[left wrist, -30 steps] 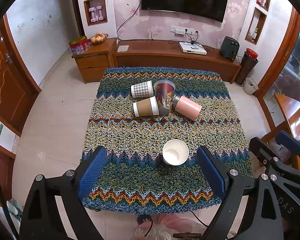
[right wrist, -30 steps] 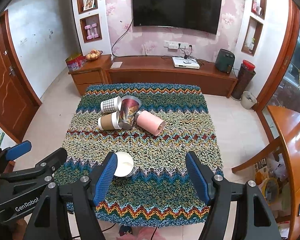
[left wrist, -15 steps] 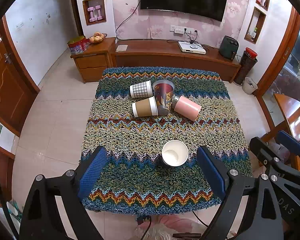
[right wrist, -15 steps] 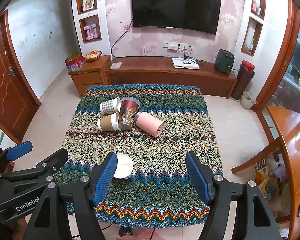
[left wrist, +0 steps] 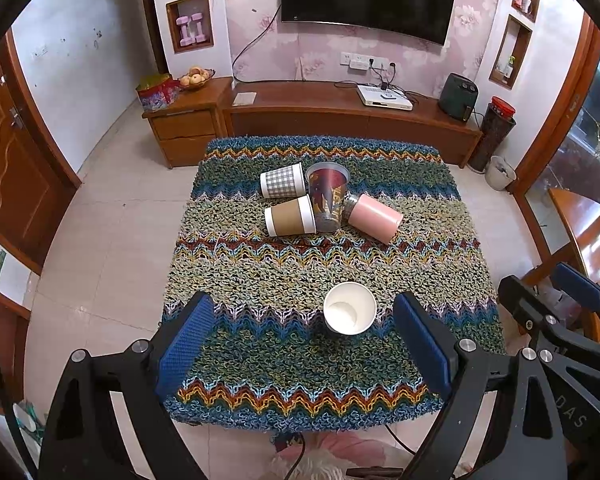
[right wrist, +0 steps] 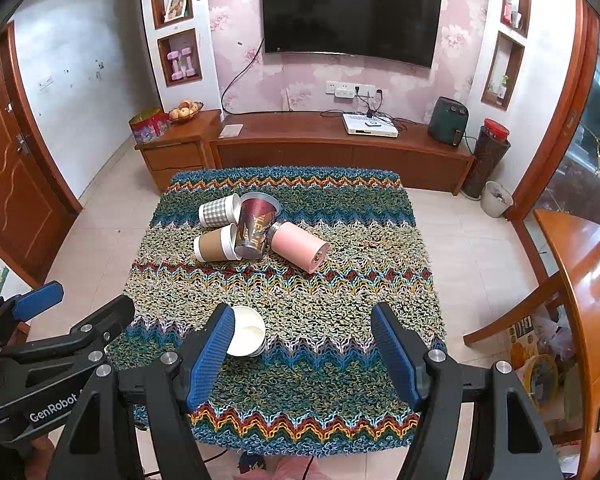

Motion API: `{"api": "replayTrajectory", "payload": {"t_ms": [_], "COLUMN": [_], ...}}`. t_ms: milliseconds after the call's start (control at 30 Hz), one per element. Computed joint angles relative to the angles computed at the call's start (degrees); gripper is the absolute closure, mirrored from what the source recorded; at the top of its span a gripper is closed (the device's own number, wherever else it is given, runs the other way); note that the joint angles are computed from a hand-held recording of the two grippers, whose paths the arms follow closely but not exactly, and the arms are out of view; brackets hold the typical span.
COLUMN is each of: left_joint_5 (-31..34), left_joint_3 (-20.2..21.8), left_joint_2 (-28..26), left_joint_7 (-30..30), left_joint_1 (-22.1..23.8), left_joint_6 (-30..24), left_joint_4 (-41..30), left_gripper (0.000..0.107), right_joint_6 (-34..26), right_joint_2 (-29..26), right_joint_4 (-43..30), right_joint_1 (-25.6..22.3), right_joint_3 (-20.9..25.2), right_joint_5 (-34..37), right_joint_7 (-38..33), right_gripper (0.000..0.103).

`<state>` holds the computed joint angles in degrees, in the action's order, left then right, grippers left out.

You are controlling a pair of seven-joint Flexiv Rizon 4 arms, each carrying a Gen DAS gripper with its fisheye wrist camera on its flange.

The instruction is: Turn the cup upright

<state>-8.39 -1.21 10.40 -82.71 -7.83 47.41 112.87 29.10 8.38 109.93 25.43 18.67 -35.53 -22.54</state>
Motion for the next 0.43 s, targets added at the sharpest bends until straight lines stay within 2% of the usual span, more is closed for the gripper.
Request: {"api": "replayTrajectory", "payload": {"t_ms": [433], "left_joint_5": [1.2], "left_joint_3": [-0.1], "left_joint_2": [-0.1], "left_joint_7": [-0.2], "left_joint_1": [0.1], "left_joint_6": [0.3], "left_joint_4": [-0.3], "left_gripper": [0.014], "right_joint_6": [0.3], "right_joint_2": [-0.2], "right_joint_4": [0.0], "right_joint_1": [0.0], "right_joint_3": [-0.1], "right_joint_5": [-0.3], "right_joint_7": [0.6], "right_gripper": [0.032]}}
